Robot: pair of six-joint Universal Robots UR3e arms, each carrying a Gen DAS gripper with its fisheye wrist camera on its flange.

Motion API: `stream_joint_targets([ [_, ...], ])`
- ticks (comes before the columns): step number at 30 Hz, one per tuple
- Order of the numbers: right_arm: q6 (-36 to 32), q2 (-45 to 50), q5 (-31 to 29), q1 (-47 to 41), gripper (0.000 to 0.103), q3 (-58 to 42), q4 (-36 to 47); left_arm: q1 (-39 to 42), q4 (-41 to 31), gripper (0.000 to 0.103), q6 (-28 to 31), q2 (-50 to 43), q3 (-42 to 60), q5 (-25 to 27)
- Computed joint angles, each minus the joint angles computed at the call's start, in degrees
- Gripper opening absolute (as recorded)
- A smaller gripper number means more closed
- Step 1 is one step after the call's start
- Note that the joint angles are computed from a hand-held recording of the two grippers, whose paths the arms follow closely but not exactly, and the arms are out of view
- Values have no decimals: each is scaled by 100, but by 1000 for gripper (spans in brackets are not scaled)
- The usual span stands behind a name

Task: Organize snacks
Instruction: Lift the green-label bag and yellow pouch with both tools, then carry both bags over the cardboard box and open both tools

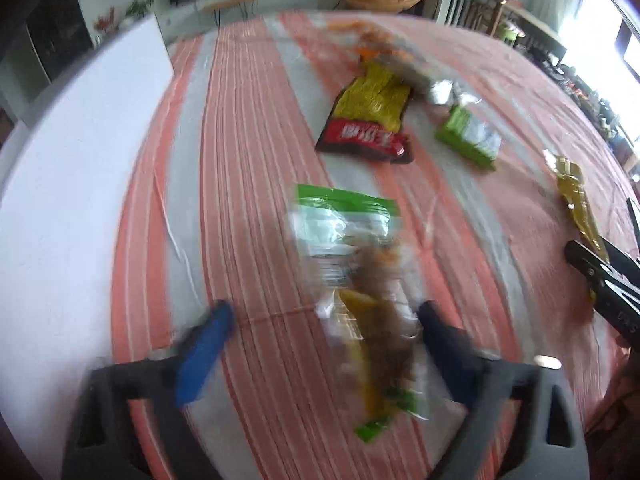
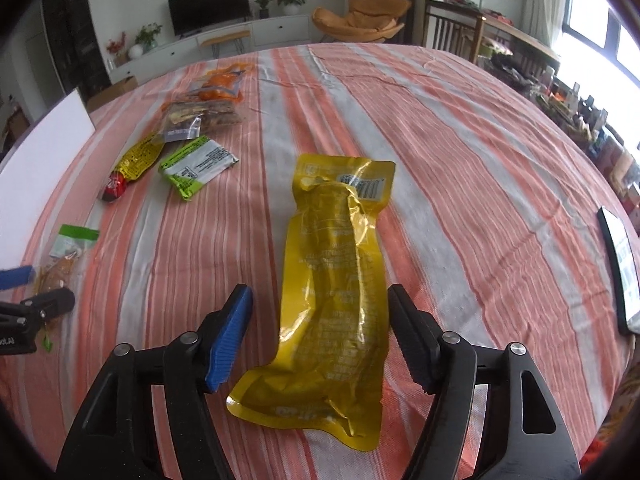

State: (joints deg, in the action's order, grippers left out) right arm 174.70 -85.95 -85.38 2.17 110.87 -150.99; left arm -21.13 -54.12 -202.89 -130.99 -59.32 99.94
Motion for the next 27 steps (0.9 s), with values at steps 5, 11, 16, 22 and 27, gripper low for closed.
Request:
stream_joint_targets([
  [5, 109, -585, 937, -672, 46, 130, 826, 187, 603, 31, -157, 448, -731, -760],
  [11, -1000, -1390, 4608, -2982, 46, 763, 3720, 361, 1835, 31, -446, 1332, -2053, -1485],
  [16, -1458, -1860, 5234, -3185, 46, 708, 4925, 575, 2170, 31, -426, 2320, -2789, -1697],
  [22, -282, -1548, 5389, -1663, 46, -635, 4331, 1464, 1891, 31, -218, 4159, -4019, -1483],
  [27, 1035, -3, 5199, 517, 46, -2937, 3356, 2689, 1045, 31, 133, 5897, -5068, -1033],
])
